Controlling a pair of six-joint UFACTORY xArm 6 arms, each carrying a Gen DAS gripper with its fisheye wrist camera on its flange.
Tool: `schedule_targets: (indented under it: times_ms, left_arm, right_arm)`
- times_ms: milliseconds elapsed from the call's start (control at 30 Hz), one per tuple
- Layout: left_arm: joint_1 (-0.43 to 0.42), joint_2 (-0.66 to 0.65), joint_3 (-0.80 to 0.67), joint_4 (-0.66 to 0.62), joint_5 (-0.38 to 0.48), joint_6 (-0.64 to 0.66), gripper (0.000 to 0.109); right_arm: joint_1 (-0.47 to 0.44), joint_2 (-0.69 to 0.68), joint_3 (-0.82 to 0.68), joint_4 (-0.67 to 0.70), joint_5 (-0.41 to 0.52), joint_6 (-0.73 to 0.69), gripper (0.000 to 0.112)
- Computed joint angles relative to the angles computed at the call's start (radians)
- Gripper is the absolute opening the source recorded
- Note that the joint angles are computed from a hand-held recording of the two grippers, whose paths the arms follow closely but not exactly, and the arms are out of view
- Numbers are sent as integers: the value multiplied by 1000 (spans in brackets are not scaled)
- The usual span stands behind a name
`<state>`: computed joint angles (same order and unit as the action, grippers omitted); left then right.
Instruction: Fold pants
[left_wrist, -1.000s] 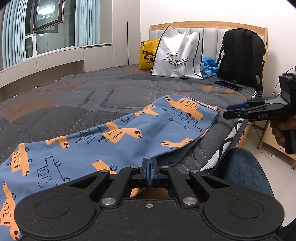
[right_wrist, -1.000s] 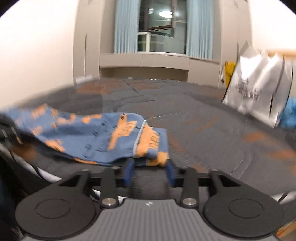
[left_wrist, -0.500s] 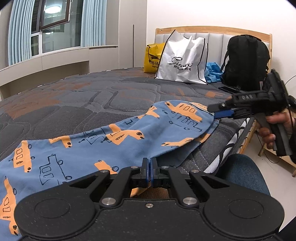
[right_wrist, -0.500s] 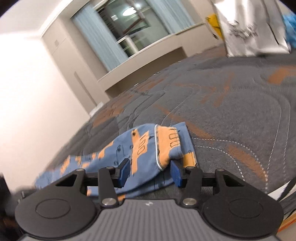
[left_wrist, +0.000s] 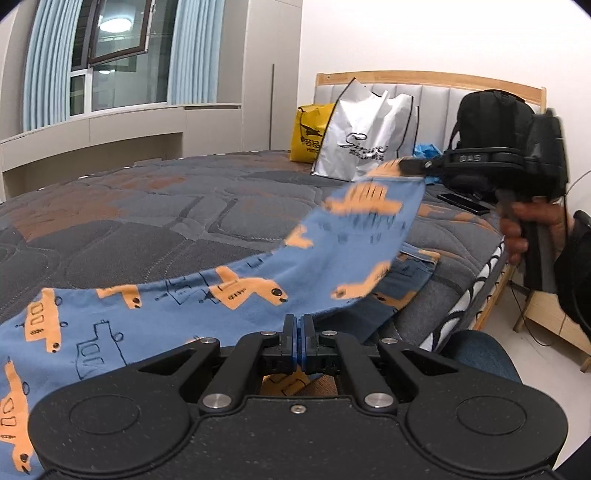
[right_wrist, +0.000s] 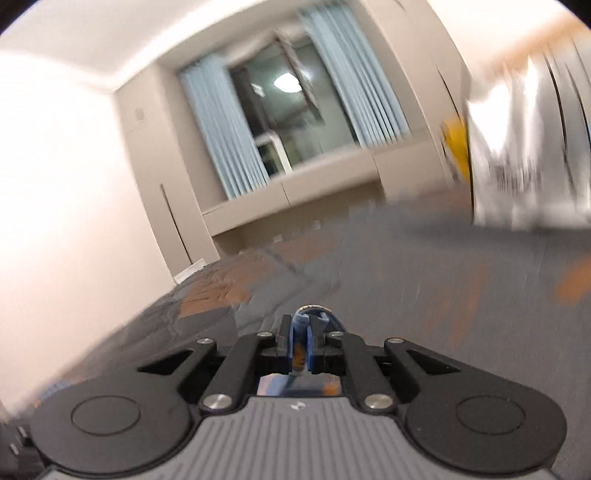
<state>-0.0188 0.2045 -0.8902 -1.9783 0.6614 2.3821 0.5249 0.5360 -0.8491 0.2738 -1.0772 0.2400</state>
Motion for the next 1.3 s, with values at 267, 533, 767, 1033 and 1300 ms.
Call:
schedule_targets:
  times_ms: [267, 533, 767, 1033, 1300]
  left_arm:
    - [-6, 47, -23, 85, -19, -46, 2]
    - [33, 46, -16, 119, 53, -109, 44]
    - [48, 12, 15, 5, 62, -86, 66]
    - [104, 5, -4, -116, 26, -41, 74]
    - [172, 64, -155, -302, -110, 46, 86]
  right_arm:
    - [87, -13, 92, 236, 145, -101, 8]
    - [113, -26, 61, 318, 171, -192, 61]
    - [-47, -5, -87, -1, 390, -52, 33]
    - [25, 57, -191, 252, 340, -345, 7]
    - [124, 137, -369, 671, 407, -801, 65]
